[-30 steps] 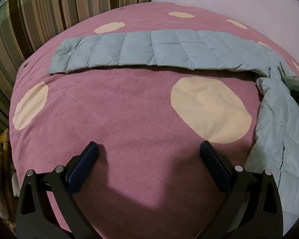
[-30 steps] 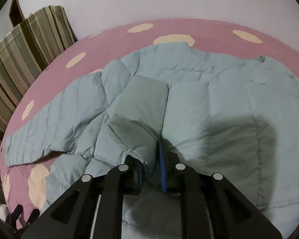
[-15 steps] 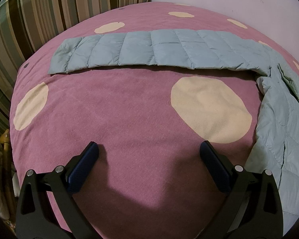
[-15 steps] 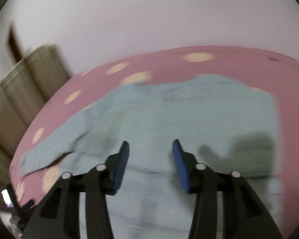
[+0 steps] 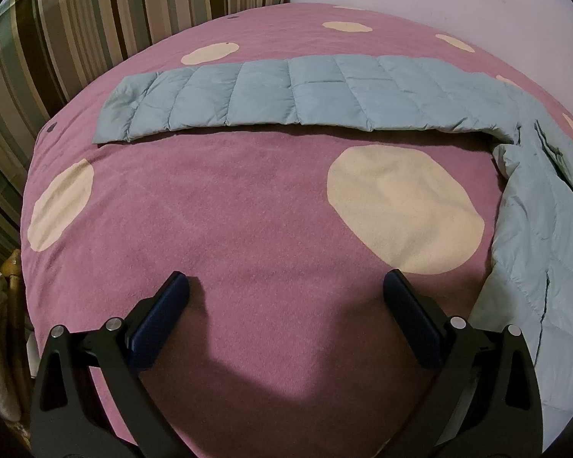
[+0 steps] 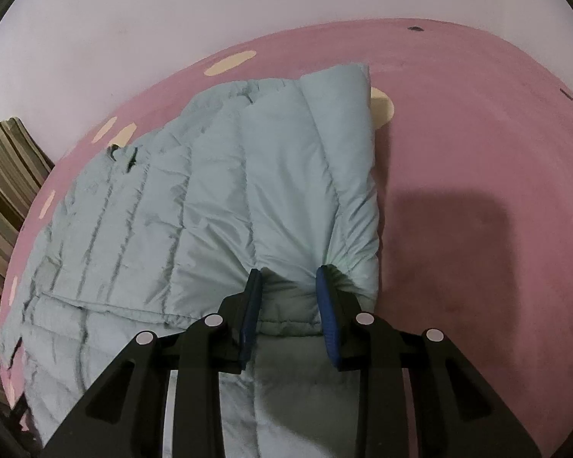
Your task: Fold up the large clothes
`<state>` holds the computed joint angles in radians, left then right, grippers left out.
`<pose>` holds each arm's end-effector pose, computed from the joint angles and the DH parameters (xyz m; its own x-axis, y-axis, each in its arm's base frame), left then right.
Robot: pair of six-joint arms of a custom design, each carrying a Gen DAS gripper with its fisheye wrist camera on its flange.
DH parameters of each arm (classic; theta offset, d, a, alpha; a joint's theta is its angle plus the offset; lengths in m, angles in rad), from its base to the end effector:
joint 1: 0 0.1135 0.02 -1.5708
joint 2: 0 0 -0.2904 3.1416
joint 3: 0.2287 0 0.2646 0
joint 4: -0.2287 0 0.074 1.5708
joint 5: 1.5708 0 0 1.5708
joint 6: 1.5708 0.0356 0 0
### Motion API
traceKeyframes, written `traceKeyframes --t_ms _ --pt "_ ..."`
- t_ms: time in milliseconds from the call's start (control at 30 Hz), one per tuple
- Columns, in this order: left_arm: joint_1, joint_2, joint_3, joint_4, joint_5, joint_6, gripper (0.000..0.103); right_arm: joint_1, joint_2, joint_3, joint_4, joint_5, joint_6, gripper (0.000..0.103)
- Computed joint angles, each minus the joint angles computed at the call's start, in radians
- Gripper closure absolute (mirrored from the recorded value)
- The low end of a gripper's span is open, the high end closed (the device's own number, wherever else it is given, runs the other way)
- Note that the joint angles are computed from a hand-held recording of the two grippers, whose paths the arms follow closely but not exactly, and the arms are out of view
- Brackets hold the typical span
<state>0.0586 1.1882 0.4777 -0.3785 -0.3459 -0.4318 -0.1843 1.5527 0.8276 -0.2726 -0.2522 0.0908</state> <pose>0.1948 0.0235 0.1650 -0.7148 -0.4363 -0.5466 -0.5627 0.8229 0.0789 0.3027 -0.0474 0.1867 -0.8186 0.2419 -0.5210 0.1192 0.9588 0.2580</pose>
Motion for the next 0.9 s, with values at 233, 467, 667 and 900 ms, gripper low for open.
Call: traceKeyframes --t_ms 233,467,667,900 --pt "0.005 0.0 -0.002 0.002 0.002 0.007 0.002 -0.051 0.012 0.142 -0.008 -0.037 0.001 0.073" --pt "0.003 0.002 -0.003 0.003 -0.002 0.007 0.002 -0.032 0.227 0.341 -0.018 0.008 0.024 0.073" --pt "0.0 0.001 -0.006 0.004 -0.004 0.007 0.002 -0.015 0.381 0.391 -0.028 0.05 0.016 0.073" --pt "0.007 -0.003 -0.008 0.006 0.003 0.012 0.002 0.011 0.163 0.267 -0.029 0.062 0.002 0.055"
